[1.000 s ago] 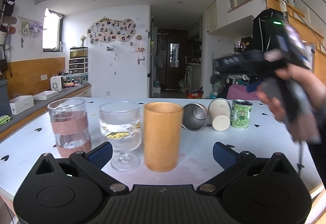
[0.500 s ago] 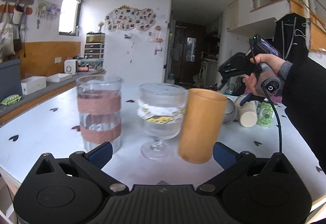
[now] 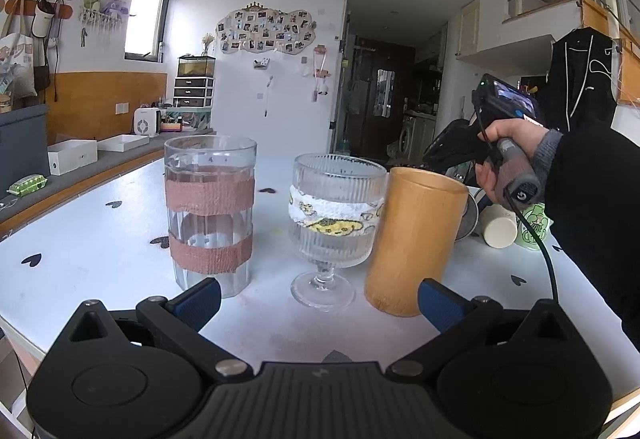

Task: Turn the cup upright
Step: 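Move the right gripper to the rim of the lying brown-sleeved steel cup, then close the right gripper on the steel cup rim and lift it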

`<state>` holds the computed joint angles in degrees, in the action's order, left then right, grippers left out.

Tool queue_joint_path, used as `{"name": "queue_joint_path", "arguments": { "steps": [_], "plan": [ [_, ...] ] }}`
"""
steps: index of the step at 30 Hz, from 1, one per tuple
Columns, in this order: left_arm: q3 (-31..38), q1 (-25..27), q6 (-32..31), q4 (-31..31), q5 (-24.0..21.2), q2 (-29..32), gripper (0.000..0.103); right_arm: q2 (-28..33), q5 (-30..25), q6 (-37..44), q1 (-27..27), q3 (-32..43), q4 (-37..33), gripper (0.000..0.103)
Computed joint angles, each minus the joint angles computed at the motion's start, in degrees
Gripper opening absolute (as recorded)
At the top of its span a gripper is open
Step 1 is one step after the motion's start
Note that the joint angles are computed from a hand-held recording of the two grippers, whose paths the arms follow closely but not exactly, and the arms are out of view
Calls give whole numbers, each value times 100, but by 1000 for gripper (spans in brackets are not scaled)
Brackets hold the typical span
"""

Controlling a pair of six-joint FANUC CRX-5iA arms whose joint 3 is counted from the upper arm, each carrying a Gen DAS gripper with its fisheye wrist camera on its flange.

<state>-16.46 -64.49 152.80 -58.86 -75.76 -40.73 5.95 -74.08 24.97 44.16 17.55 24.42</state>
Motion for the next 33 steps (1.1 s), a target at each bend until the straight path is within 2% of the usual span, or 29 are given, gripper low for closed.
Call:
{"name": "queue_joint_path", "arguments": {
  "steps": [4,9,15,22,28,33],
  "plan": [
    [35,-174,51,-96,-67,37,103,-120,10,364,96,-135,57,75],
    [59,-396,117,-227,-119,78,103,-573,156,813,252,-574,-97,75],
    [134,-658,130,-330,-151,191,103,-1459,330,1102,606,-1425,-173,74],
    [220,-820,74,-358,-49,337,103,-2633,235,1527,1124,-2310,-279,74],
    [268,-640,-100,-140,349,458,103,-3429,-200,1607,1657,-2724,-279,74],
    [237,139,-621,574,1218,517,103,-3864,-564,2177,2084,-2915,-205,74]
  ]
}}
